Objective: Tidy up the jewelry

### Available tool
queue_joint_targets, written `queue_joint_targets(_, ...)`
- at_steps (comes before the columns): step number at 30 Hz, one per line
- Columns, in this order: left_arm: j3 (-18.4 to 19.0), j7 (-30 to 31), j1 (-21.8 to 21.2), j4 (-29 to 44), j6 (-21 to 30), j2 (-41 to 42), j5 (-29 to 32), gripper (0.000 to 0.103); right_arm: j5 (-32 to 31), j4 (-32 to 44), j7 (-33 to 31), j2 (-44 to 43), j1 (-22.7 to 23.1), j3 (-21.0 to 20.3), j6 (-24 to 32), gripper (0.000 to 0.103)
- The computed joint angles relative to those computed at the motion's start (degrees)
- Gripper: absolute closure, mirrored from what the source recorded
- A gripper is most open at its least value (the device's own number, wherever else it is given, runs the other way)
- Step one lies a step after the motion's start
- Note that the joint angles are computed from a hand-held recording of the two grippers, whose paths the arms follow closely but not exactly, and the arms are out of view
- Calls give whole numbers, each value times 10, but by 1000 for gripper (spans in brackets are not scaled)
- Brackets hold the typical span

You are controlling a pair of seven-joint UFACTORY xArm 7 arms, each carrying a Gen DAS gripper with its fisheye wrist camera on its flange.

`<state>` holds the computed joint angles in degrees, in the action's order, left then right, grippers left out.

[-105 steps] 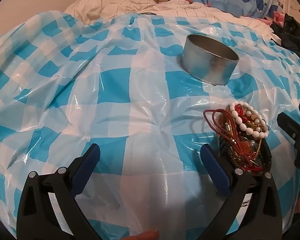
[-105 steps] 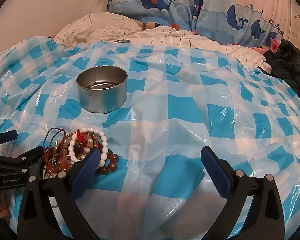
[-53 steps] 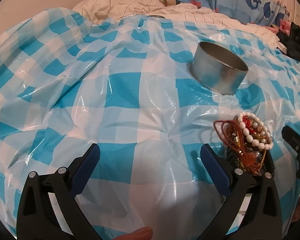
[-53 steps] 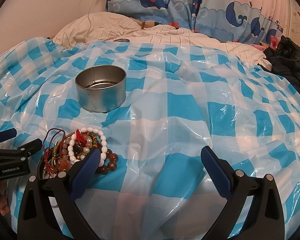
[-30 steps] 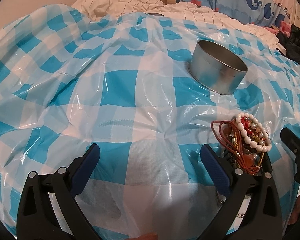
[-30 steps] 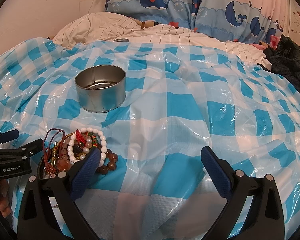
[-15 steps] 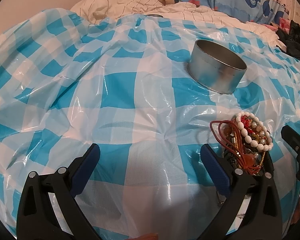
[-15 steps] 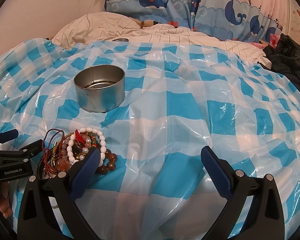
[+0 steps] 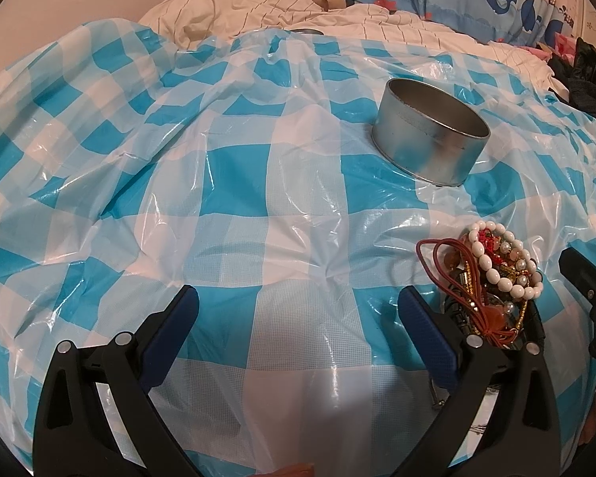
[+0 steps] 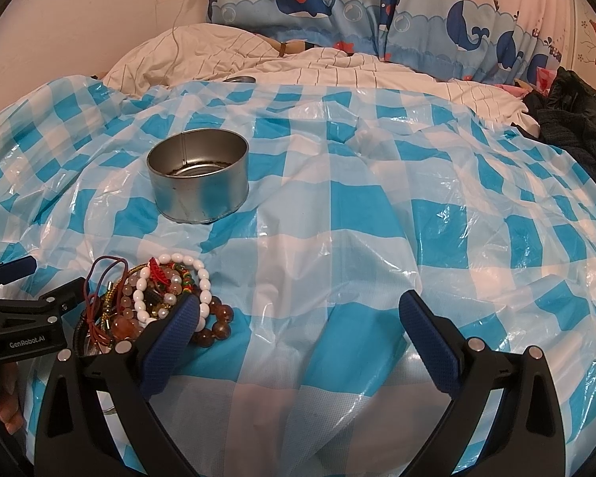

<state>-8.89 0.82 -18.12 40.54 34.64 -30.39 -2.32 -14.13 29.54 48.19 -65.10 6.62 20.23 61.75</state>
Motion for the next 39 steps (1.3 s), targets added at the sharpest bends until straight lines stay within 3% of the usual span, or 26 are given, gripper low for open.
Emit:
queue_joint_targets(12,0,-1,-1,0,0,-1,1,6,-12,0,11,4,13,-7,3,7)
queue_joint_targets(17,-1,-3,-1,-1,0,-1,2,6,-7,6,15,13,-17,10,-5,7)
queue_joint_targets(22,-1,-3,-1,-1,0,-1,2,6,-14,0,13,5,16,-9,3,7)
queue_joint_targets(39,-1,-4,-1,-1,1,-2,3,6,-12,1,12,5,14,-8,3,7)
